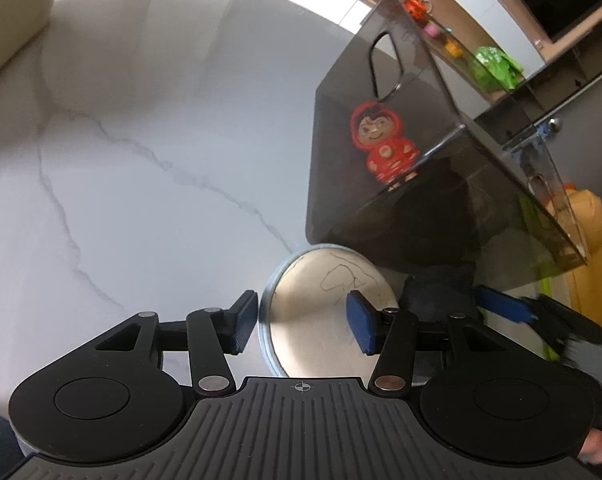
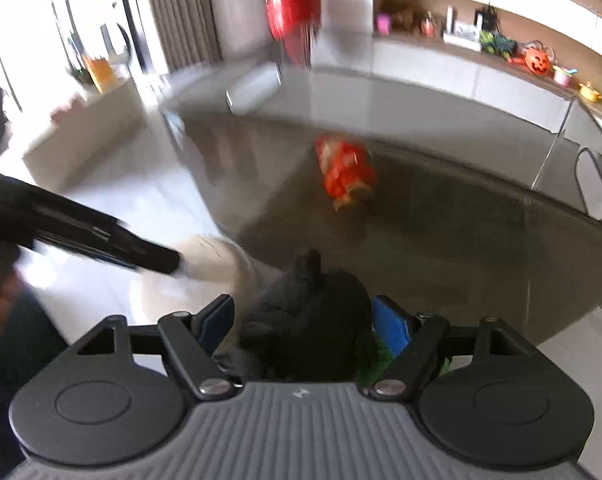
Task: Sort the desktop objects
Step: 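Lift the black plush into the clear bin and open the right gripper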
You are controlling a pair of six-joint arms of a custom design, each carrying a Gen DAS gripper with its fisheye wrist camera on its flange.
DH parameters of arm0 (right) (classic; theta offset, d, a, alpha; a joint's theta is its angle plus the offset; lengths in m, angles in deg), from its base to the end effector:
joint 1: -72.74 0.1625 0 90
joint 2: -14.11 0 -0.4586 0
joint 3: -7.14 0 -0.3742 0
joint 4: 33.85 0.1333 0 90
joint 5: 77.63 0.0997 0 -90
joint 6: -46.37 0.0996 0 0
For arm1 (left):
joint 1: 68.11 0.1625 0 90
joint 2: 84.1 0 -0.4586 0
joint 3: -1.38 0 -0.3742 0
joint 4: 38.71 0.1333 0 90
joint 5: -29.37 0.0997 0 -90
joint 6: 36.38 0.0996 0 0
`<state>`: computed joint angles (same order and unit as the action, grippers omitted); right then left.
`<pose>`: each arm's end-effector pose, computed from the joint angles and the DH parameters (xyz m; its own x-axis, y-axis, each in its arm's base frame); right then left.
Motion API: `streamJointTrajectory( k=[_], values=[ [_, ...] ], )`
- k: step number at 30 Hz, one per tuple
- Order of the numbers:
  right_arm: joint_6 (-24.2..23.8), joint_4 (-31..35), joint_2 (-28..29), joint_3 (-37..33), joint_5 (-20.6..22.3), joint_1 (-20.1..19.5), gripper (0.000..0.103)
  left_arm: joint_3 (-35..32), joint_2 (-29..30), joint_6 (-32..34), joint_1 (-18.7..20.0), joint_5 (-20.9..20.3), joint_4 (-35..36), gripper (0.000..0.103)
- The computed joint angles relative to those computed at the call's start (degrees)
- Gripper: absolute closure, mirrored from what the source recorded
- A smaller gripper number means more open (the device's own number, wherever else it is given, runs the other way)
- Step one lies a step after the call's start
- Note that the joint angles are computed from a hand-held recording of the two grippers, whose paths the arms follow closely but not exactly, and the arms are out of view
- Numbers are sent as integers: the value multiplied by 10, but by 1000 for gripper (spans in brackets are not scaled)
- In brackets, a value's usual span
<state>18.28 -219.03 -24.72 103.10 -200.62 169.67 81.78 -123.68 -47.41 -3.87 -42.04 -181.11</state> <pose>0.1618 -0.6758 0.1314 -0.7255 -0.1635 0.6685 -0.4949 0.7989 -0.3419 -0.1787 -0.7501 0.1376 -0.9466 0.1789 -0.2681 0.2493 0.9338 -0.2568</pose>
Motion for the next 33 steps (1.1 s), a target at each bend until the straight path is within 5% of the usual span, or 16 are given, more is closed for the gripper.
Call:
streamJointTrajectory(
  k=[9,14,18,20,23,30,33],
  values=[
    [74,45,-20,-3,42,-14,41,34,-18,32,-18,56,-61,46],
    [115,58,-87,28,131,-10,42,45,-25,48,-25,69,-72,35],
    [126,80,-134,11,184,8,41,52,-34,50,-24,39,-85,22],
    [111,78,-131,-28,161,22,41,58,-36,51,-24,29,-97,11],
    [102,113,-92,-126,94,35,41,61,-40,47,-22,9,-96,10],
    [163,410,62,-412,-97,18,41,38,-48,13,5,-60,-15,9],
    [214,520,110,-497,-118,5,41,28,-48,-3,19,-90,5,8]
  ],
)
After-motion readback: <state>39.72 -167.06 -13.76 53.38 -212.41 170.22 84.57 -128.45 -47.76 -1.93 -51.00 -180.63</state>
